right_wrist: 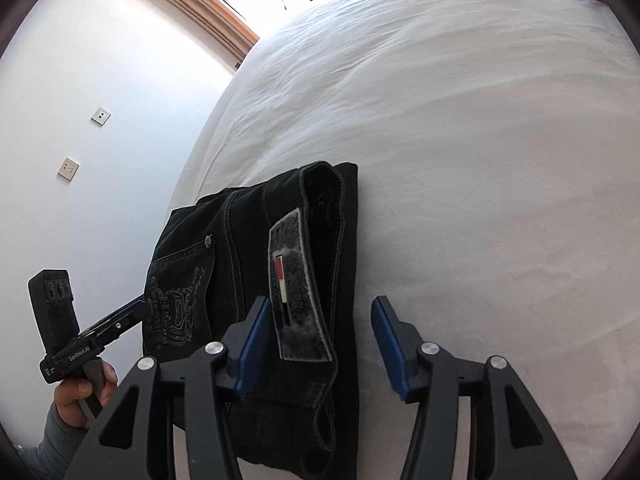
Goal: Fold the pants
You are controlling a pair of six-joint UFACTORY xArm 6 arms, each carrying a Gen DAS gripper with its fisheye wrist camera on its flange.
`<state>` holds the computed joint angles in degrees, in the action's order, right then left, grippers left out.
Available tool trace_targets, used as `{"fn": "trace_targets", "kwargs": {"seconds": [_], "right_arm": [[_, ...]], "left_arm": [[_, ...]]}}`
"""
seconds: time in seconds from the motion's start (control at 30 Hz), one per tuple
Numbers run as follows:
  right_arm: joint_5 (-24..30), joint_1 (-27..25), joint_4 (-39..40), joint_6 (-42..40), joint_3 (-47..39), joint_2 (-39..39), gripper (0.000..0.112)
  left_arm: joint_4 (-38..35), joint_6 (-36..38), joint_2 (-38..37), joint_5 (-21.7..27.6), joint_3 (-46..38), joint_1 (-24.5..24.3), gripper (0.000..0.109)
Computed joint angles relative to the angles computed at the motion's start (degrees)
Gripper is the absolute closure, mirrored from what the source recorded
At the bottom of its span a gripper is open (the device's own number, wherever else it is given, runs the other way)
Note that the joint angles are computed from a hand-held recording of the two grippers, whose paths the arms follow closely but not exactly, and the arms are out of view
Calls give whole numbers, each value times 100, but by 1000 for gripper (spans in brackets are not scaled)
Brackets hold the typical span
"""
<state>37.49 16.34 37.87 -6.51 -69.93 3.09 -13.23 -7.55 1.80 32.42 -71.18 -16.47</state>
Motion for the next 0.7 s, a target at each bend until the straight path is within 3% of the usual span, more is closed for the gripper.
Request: {"fn": "trace_targets", "kwargs": {"seconds": [0.07,0.1,0.13,0.37,0.5,0.6,0.7], "right_arm": [[-192,59,-355,300,321,-385,55],[-313,108,-593,461,479,-576,49],[-461,182,-957,720,655,-796,43],[-877,726,-2971,2114,1439,-2175,31],[-1022,1106,-4486,3384,1619,-2820,21],[-1163,1370,-5582,4319,1708,-3265,9],[-1164,1614,-6558,5077,1667,-3577,9]], "left_arm": [[560,-491,-398,-272,347,-85,7],[985,-759,-642,-360,526,-157,6],[1489,-1097,-803,-316,598,-228,6],[4093,-3280,-2015,92,1053,-817,6],[5456,-4382,-2545,948,987,-1338,6],[6071,-4962,-2998,1351,996,-1683,6],[6397,-5169,-3383,1442,1052,-1893,6]]}}
